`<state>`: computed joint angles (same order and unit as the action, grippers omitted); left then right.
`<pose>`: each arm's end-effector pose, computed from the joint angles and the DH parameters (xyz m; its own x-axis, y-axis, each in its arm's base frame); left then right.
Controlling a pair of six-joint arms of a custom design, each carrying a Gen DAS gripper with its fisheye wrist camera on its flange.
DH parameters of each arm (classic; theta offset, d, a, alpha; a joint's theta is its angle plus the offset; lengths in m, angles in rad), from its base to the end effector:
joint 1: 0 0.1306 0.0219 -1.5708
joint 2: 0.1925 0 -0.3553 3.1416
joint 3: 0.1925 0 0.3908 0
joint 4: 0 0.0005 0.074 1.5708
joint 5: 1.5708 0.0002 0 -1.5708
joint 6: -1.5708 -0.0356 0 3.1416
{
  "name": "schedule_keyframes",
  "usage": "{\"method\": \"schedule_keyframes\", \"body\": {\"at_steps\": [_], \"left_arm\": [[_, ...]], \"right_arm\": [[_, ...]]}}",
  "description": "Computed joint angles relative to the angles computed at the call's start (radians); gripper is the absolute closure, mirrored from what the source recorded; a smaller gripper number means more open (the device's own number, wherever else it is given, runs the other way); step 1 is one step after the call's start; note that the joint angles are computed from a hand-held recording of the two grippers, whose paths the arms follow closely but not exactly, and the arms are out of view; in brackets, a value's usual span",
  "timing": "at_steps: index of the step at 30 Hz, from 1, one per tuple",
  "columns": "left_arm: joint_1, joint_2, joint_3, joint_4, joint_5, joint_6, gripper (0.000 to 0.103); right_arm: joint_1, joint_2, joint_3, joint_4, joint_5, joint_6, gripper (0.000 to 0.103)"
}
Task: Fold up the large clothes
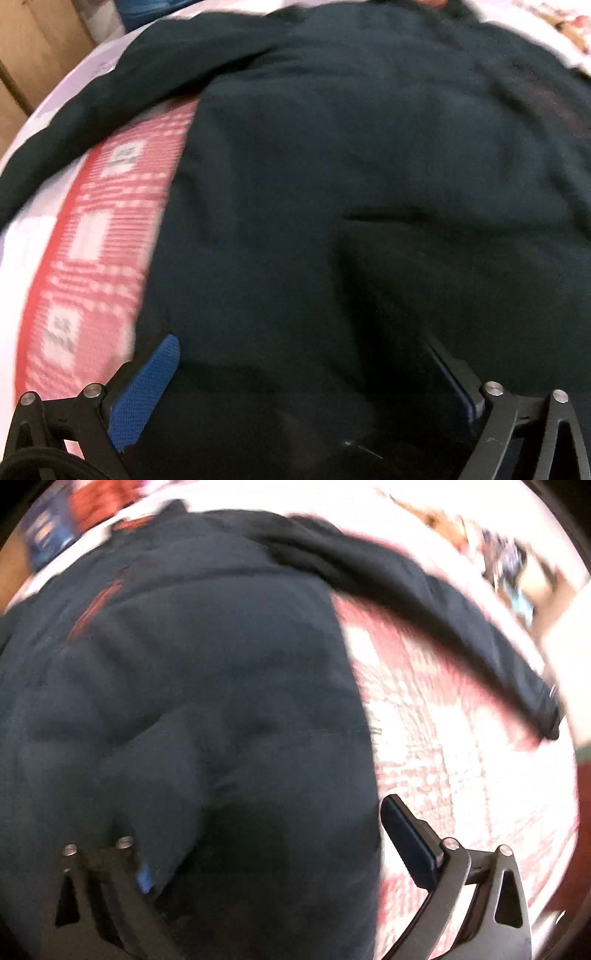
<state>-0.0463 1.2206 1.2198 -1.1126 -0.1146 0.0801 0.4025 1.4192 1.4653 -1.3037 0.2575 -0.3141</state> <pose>0.4048 -0.0152 0.3830 -0.8930 -0.0382 -0.4484 -0.0761 0.9948 0.0669 0.4270 0.1714 0.4004 -0.9272 -0.0700 -0.3679 -0.0212 0.9906 -0.1352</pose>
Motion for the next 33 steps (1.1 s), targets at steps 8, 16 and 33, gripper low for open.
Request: {"method": "schedule_keyframes", "body": {"at_steps": [8,16,33], "left_arm": [[-0.159,-0.298,-0.236,-0.040,0.024,0.047,0.002],[0.065,-0.411,-0.269,-0.146,-0.057,0.044,0.000],[-0.057,-0.489,-0.215,-0.279,-0.158,0.133,0.000]], "right_arm": [[0.204,-0.260,-0.237,-0.020,0.031,0.065,0.004],[0.044,-0.535,-0.355,-0.214,0.053,-0.081,0.005],[0.272,-0.634,-0.351,-0.371,0.011,-0.030,0.036]]}}
